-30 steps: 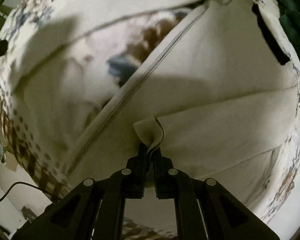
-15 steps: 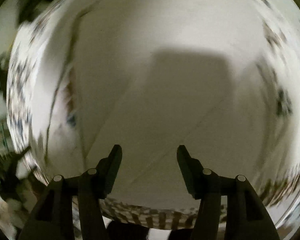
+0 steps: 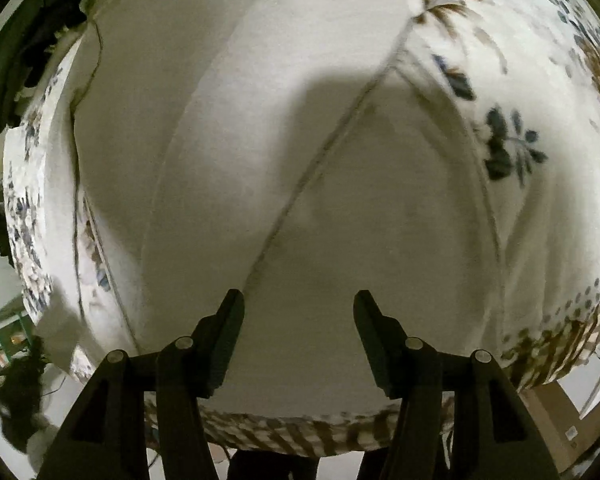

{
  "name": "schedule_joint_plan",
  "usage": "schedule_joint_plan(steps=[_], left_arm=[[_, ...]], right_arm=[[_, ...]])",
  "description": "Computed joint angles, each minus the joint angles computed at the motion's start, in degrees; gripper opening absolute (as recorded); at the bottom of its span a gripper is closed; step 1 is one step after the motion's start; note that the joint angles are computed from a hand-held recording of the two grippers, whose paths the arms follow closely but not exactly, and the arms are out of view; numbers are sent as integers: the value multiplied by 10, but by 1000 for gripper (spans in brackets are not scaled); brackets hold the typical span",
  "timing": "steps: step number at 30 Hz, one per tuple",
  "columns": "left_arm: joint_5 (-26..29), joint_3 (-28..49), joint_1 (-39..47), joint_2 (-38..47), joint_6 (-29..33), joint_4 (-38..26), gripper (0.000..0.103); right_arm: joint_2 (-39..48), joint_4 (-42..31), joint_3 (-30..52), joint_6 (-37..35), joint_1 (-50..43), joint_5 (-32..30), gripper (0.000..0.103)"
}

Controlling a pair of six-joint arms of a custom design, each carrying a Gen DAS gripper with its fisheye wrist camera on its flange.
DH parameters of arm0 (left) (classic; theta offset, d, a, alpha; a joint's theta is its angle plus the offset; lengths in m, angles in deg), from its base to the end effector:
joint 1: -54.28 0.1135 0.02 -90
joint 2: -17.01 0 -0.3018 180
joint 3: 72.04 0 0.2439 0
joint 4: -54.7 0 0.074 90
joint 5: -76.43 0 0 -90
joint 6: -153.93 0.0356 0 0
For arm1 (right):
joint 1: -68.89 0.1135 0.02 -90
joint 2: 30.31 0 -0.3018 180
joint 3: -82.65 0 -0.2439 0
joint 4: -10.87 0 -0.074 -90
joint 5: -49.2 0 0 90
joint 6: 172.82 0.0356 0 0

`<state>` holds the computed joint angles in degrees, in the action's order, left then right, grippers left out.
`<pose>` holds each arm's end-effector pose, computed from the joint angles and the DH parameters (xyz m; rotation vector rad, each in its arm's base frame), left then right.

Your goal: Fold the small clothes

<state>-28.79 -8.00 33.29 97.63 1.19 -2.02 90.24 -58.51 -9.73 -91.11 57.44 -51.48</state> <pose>0.2234 -0.0757 0.2379 -1.0300 2.5496 0.0042 0.3491 -0.0640 0.1343 -0.1109 -2.9427 -0.3256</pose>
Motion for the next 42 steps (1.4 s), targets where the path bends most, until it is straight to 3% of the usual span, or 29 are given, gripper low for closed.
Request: schedule_joint_plan(steps=[7, 13, 17, 19, 20, 21, 23, 27, 31, 37, 38, 39, 40, 41, 42], left_arm=[[-21, 297, -206, 201, 67, -57, 4], [41, 513, -314, 392, 105, -68, 4], [79, 615, -332, 484, 101, -126, 9], [89, 602, -329, 487, 83, -129, 13], [97, 584, -326, 482, 69, -123, 32], [107, 545, -320, 464, 54, -105, 60], [100, 465, -313, 418, 23, -76, 89], [79, 300, -284, 312, -36, -48, 89], [77, 142, -247, 224, -81, -15, 89], [183, -45, -205, 177, -79, 167, 86], [195, -58, -204, 183, -81, 192, 78], [205, -70, -207, 191, -85, 219, 59], [207, -71, -210, 198, -86, 223, 47], [207, -67, -215, 204, -86, 221, 24], [199, -66, -226, 199, -92, 222, 4]], right_arm=[[6, -53, 53, -83, -122, 13, 59], [56, -81, 123, -140, -231, 43, 59], [115, -132, 210, -178, -287, 51, 59], [143, -163, 254, -193, -309, 43, 59], [154, -177, 271, -200, -316, 38, 59], [158, -181, 274, -200, -315, 29, 59], [178, -214, 307, -219, -331, 12, 61], [209, -280, 346, -262, -351, -22, 64], [213, -250, 273, -269, -338, -35, 64], [212, -182, 182, -247, -320, -35, 64], [215, -182, 182, -248, -321, -33, 64], [215, -175, 174, -245, -319, -32, 64], [205, -157, 147, -238, -313, -35, 64], [204, -156, 142, -237, -313, -40, 63], [200, -154, 137, -236, -314, -48, 54]])
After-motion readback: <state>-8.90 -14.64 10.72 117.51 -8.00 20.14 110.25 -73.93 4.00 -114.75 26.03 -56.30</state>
